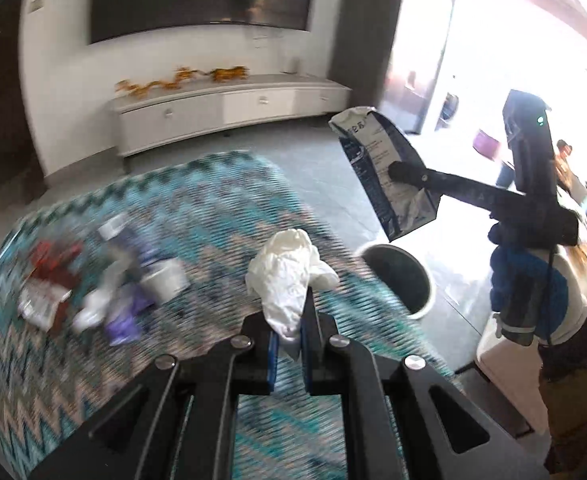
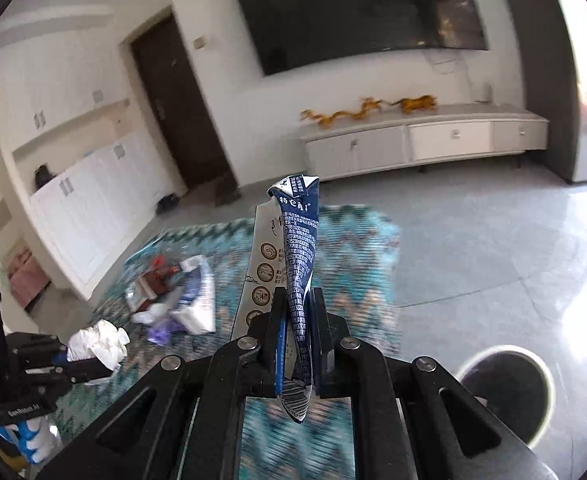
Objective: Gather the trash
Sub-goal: 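Carry the tissue and blue carton over the bin and release both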
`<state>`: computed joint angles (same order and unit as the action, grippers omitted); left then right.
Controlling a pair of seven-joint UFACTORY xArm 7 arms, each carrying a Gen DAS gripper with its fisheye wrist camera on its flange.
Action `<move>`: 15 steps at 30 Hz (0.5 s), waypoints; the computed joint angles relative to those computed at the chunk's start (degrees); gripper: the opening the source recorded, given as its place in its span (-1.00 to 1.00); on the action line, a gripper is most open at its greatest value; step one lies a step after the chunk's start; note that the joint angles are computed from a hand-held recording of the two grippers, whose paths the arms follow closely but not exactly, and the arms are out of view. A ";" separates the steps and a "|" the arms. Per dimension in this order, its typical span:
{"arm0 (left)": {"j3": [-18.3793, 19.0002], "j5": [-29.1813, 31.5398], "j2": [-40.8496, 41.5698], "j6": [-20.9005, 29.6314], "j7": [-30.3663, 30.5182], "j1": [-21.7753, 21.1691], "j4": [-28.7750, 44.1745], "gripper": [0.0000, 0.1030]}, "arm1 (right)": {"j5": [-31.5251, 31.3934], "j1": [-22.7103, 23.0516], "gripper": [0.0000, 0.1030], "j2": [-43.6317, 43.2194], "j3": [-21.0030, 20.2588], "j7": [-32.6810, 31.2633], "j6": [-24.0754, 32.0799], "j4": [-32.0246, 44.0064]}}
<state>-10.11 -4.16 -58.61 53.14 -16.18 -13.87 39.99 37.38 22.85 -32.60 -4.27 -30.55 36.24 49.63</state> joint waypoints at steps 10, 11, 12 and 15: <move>-7.03 1.21 28.75 -9.51 -1.30 -4.71 14.61 -0.84 | -3.72 -10.92 -0.81 2.36 -8.28 -2.86 0.71 -3.28; -7.59 2.24 31.72 -9.90 -1.93 -4.83 16.48 -0.84 | -3.55 -11.73 -0.81 3.03 -8.75 -3.42 0.57 -3.53; -8.09 3.44 35.22 -10.31 -2.56 -4.92 18.58 -0.84 | -3.61 -12.80 -0.81 4.26 -9.05 -3.61 0.27 -3.61; -8.08 6.25 43.84 -10.25 -4.30 -6.04 24.20 -0.83 | -3.14 -15.32 -0.81 8.01 -9.29 -4.06 -0.18 -3.39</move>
<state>-18.19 2.10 -14.77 42.88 -20.47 -19.91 64.19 34.24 7.53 -24.59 -13.55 -34.61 36.06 46.24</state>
